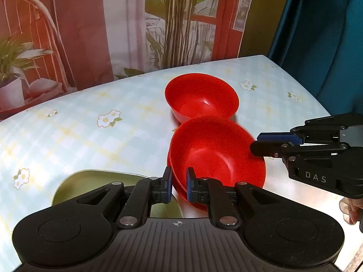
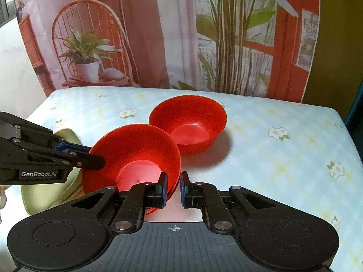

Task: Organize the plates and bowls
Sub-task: 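Lift the red bowl with the left gripper and carry it over another red bowl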

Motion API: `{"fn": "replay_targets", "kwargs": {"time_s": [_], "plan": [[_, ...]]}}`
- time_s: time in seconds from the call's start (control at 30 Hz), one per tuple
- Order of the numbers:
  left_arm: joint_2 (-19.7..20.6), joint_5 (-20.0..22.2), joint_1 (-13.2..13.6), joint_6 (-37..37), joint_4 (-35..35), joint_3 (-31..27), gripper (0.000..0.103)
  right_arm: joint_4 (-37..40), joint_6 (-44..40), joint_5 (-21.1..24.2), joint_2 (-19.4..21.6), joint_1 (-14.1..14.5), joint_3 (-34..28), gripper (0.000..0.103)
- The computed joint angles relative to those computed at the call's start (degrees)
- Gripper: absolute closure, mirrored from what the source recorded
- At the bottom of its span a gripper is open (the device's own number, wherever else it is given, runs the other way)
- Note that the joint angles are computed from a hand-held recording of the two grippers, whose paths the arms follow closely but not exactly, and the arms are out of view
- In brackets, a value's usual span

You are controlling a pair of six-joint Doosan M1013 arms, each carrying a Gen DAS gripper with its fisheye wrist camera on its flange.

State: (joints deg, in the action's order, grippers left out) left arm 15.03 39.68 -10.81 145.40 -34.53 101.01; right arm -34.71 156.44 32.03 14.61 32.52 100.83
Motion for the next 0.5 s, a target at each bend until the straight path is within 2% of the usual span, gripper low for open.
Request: {"fn": "replay_targets", "kwargs": {"time_s": [0.5], "plan": [[0.2,0.0,0.4,-0.5,-0.9,-0.2,0.088,2.3,-1.9,0.4,0.4,-0.3,-0.2,0.091]]}}
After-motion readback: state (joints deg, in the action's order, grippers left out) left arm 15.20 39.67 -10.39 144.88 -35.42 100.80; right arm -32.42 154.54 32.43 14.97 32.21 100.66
